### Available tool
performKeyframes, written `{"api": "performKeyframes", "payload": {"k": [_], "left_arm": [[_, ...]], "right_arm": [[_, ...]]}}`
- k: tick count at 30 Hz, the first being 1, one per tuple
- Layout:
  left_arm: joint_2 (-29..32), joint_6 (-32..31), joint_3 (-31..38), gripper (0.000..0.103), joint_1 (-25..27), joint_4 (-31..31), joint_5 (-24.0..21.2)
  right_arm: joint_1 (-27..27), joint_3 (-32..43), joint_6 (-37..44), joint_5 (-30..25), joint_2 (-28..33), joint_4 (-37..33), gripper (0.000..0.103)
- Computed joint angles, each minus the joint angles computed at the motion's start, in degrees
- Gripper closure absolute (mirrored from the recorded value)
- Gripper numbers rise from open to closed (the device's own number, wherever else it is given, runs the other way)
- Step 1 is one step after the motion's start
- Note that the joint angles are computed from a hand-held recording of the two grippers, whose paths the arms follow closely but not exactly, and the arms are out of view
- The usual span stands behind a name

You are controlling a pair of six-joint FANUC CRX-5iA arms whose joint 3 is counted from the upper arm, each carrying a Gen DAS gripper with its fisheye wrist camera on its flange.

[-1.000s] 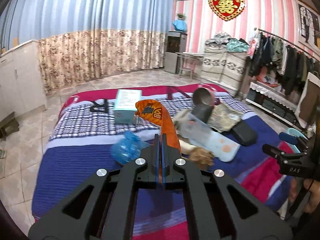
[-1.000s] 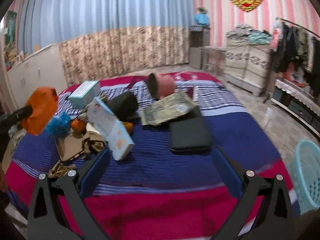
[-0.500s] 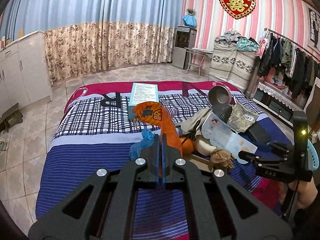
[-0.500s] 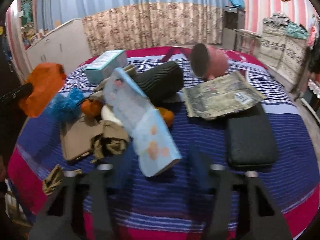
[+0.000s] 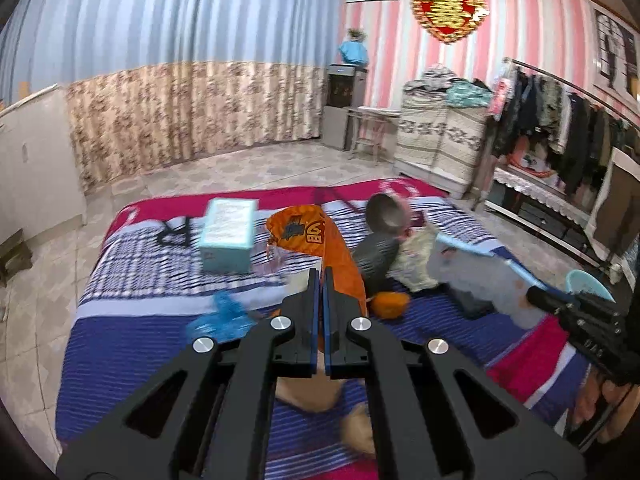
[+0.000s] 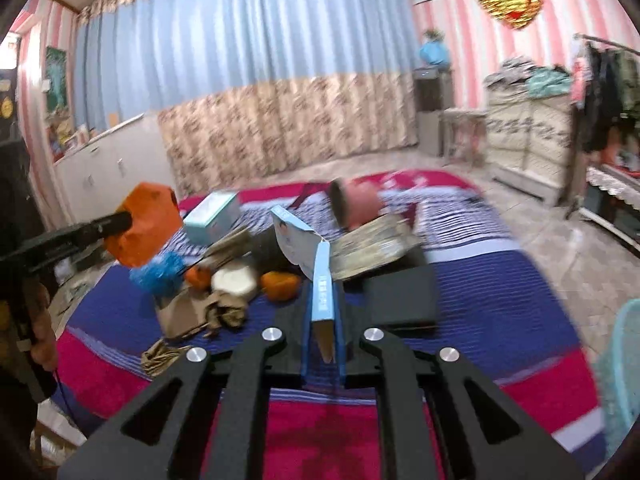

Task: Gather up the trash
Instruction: 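Grasp the light blue picture card with the right tool and lift it, then drop the orange bag into the basket while the right tool carries the card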

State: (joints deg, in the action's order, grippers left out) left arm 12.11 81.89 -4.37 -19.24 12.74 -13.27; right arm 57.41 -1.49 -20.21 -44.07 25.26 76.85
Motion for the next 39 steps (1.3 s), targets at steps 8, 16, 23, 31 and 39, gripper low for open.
{"api": "performKeyframes", "payload": {"k": [8,16,23,31,39], "left_arm": [[3.37,-12.51,3.08,0.103,-6.96,11.75,2.17],[7.46,-29.84,6.22,0.103,-15.47,28.54,3.58],[12.50,-37.46,11.73,0.103,-21.86,33.90,1.05],[20.75,-35.79,22.84,0.103,-25.05,29.10,-4.67],[32.96,-26.48,41.57,0.103,-27.23,17.83,-12.98]], "right_arm": [[3.94,-9.47,-3.86,-18.65,-9.73,-0.11,0.093],[7.48,-18.78,-10.18,-33.03,-18.67,-4.01,0.093],[10.00,-25.26,-15.63,-41.42,-24.47,-9.23,0.093],[10.68,-31.36,-21.47,-45.75,-29.41,-14.27,0.093],[9.49,-35.88,-25.55,-44.53,-32.06,-17.90,0.093]]}}
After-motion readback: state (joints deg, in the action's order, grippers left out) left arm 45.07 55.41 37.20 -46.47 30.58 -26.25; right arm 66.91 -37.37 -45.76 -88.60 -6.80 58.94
